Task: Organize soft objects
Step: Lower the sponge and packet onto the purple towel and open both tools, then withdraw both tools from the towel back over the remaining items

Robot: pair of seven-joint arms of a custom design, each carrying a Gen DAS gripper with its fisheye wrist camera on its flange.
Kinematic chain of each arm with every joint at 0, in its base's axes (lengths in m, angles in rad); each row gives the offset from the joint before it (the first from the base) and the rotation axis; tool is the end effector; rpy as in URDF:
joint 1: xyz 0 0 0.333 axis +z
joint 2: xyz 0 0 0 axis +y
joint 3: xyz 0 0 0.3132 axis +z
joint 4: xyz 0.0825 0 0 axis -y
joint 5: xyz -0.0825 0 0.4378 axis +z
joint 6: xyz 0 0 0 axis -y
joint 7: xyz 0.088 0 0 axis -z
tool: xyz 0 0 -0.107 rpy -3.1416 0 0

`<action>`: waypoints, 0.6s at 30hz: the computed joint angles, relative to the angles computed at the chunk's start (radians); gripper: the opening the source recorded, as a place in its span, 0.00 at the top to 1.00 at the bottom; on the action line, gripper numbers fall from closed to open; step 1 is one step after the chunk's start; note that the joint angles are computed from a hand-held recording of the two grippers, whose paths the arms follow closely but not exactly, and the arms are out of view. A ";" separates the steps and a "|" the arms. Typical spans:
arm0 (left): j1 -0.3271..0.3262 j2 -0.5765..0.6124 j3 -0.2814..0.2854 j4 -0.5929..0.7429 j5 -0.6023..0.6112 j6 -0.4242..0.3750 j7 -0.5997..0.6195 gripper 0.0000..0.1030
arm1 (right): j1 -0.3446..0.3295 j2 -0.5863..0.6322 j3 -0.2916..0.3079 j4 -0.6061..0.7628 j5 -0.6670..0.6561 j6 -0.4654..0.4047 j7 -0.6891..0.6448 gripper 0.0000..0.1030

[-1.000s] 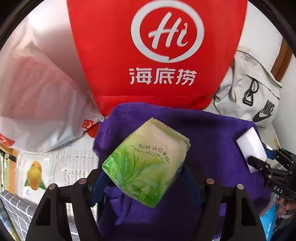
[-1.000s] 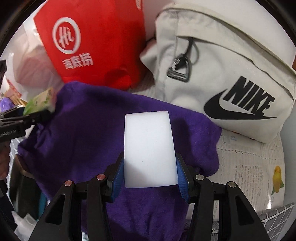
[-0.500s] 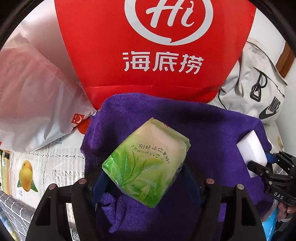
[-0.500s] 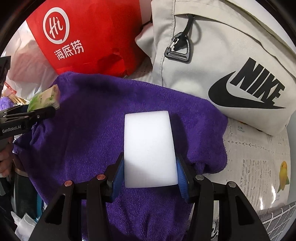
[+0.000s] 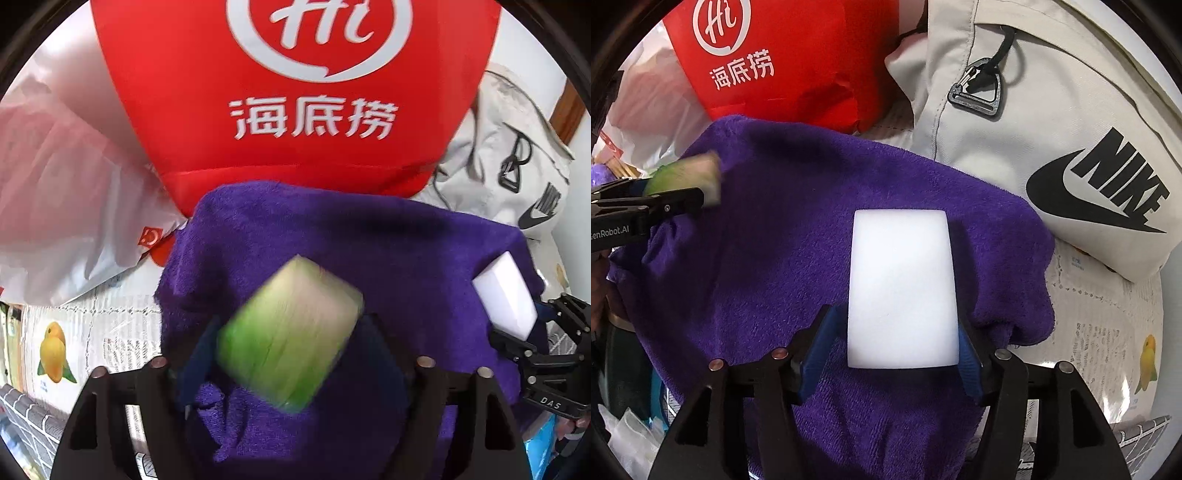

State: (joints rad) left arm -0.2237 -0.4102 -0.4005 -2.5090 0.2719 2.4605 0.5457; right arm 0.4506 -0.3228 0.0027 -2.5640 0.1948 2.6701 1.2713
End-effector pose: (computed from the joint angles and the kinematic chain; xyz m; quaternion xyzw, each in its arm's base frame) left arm 0.4011 -0.2877 0.4193 -0.7584 0.6074 -0.1607 0.1736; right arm 0.4497 0.2126 0.3877 -0.8624 0.4558 -0.0914 0.2007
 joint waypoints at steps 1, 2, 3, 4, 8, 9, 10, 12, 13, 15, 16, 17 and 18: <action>-0.004 -0.003 0.002 -0.001 -0.005 0.001 0.003 0.16 | 0.003 -0.004 -0.007 -0.003 0.008 -0.002 -0.013 0.40; -0.006 -0.003 0.002 0.004 -0.011 -0.011 0.005 0.16 | 0.006 -0.008 -0.015 -0.006 0.017 -0.003 -0.030 0.39; -0.008 -0.004 0.002 0.010 -0.017 -0.030 0.002 0.16 | 0.011 -0.004 -0.020 -0.004 0.029 0.001 -0.043 0.38; -0.011 -0.009 0.003 0.012 -0.023 -0.036 0.001 0.16 | 0.016 -0.009 -0.029 -0.004 0.046 -0.005 -0.060 0.37; -0.017 -0.043 0.003 0.010 -0.037 -0.070 0.010 0.16 | 0.009 -0.048 -0.051 -0.013 0.093 -0.022 -0.119 0.34; -0.018 -0.047 0.002 0.013 -0.040 -0.081 0.011 0.16 | -0.006 -0.062 -0.039 -0.021 0.077 -0.010 -0.099 0.33; -0.020 -0.050 0.002 0.018 -0.043 -0.094 0.015 0.16 | -0.013 -0.071 -0.034 -0.024 0.069 -0.003 -0.084 0.33; -0.031 -0.066 0.006 0.026 -0.057 -0.117 0.034 0.16 | -0.007 -0.099 -0.043 -0.029 0.080 -0.002 -0.071 0.32; -0.035 -0.083 0.002 0.029 -0.056 -0.130 0.038 0.16 | -0.002 -0.097 -0.047 -0.023 0.088 0.016 -0.065 0.32; -0.036 -0.124 -0.014 0.033 -0.045 -0.162 0.033 0.16 | 0.008 -0.129 -0.050 -0.040 0.096 0.058 -0.052 0.32; -0.035 -0.140 -0.024 0.040 -0.039 -0.183 0.026 0.16 | 0.019 -0.154 -0.061 -0.054 0.097 0.065 -0.063 0.32; -0.039 -0.172 -0.032 0.034 -0.036 -0.198 0.016 0.16 | 0.037 -0.185 -0.072 -0.070 0.098 0.074 -0.084 0.32; -0.047 -0.206 -0.037 0.021 -0.041 -0.204 0.007 0.16 | 0.048 -0.214 -0.098 -0.079 0.094 0.071 -0.121 0.31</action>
